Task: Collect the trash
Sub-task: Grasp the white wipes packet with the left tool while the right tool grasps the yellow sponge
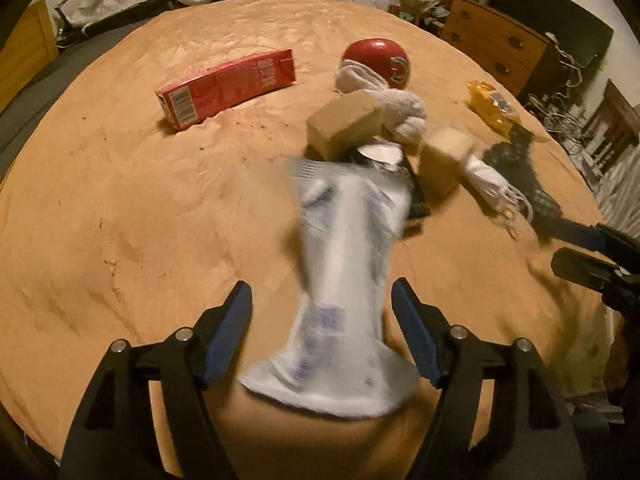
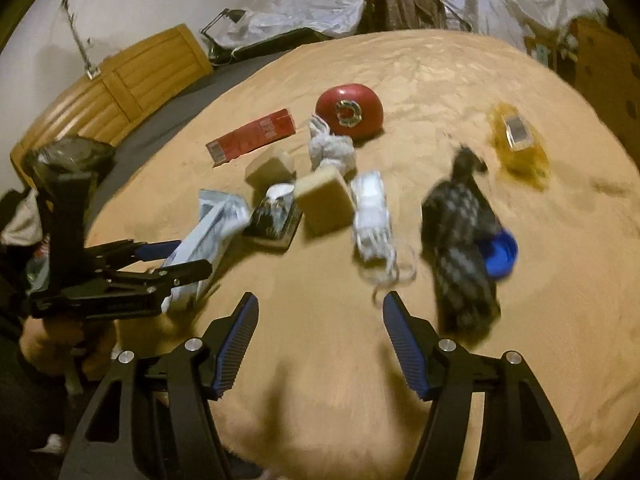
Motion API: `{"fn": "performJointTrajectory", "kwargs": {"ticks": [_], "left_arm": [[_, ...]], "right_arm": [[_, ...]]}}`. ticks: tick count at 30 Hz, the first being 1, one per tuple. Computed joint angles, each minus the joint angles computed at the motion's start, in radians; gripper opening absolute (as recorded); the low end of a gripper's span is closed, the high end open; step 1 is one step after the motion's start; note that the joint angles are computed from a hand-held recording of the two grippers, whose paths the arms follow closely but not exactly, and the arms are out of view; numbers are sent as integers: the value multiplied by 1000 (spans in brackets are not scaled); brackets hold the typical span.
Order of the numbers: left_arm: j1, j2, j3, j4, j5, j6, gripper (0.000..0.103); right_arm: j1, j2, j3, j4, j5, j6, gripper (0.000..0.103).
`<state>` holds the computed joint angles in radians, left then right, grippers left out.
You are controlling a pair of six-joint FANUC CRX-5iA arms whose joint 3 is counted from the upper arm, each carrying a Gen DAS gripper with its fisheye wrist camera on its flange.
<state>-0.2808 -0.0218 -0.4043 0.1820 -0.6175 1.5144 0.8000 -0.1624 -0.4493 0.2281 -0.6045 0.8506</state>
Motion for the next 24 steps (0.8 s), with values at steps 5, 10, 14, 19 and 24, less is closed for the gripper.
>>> {"fn": "performJointTrajectory", "kwargs": {"ticks": [5,10,14,19,24], "left_arm": [[-2,29,18,-7,-4,3,69],[-7,26,3,-27,20,-5,66],[-19,34,16,-66,30,27,66],[-33,39,33,-133,41,107,59],[-16,22,14,-113,52,98,47]], "right_arm": [[-15,100,83,41,-26,41,63],[-52,155,137,-2,20,130,58],[-64,208,207,-58,28,217,57],[-54,276,251,16,6,177,57],[-48,299,251,109,3,111,57]]}}
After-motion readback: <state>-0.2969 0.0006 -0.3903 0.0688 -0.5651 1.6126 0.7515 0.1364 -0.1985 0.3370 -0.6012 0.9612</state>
